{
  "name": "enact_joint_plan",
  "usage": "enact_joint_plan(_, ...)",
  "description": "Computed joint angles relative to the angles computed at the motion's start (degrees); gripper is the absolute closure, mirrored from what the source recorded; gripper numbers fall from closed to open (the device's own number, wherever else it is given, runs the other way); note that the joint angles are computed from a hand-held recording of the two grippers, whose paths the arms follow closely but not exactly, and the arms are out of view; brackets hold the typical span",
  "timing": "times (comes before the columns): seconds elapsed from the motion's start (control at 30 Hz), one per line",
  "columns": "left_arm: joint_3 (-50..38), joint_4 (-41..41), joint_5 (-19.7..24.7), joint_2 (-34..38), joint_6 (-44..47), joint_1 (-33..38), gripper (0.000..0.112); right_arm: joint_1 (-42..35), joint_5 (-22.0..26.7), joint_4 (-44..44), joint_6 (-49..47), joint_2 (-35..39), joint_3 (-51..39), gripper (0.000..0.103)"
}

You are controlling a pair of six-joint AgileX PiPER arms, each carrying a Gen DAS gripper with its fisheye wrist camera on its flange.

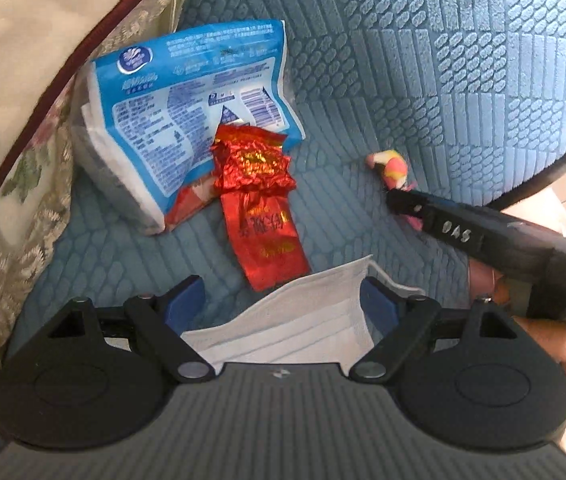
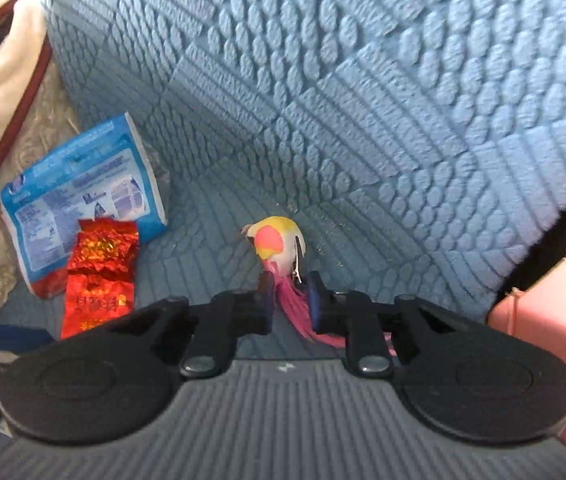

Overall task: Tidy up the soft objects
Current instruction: 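Close the right gripper on the pom-pom while the left gripper grasps the mask edge and lifts it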

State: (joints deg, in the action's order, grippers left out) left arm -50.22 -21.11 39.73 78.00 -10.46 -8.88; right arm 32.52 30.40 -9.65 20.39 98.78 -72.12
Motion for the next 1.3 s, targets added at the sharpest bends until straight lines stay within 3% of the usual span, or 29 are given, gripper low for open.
enact_joint_plan(0.17, 2.23, 0.81, 0.57, -3.06, -1.09, -1.01, 0.024, -0.05, 0.63, 0.05, 2.1, -3.59, 1.89, 0.085)
enact_joint_plan(0.5, 6.04, 21.85, 1.47, -9.19, -20.9, -15.41, 0.024, 2.72, 4.11, -5.65, 14.46, -10.45, 8.88, 0.085)
enact_joint_plan(0.73, 7.23, 28.89, 2.11, -10.2, -27.02, -22.59, 0.024, 6.76, 5.71, -11.02, 22.16, -15.06, 12.16, 0.085)
enact_joint_plan(0.87, 7.01, 40.04, 3.93, -9.07, -35.24, -30.72, 0.024, 7.05, 5.77, -8.19, 22.98, -19.68, 15.91, 0.085)
enact_joint_plan(1.03, 6.96, 45.03, 6.87, -6.81, -37.99, -35.53, 0.026, 8.09, 6.31, -7.21, 25.95, -24.35, 19.7, 0.085)
enact_joint_plan(1.3, 9.22, 47.27, 6.75, -8.83, -41.36, -35.37, 0.042, 12.64, 8.39, -11.76, 33.81, -28.23, 22.35, 0.085)
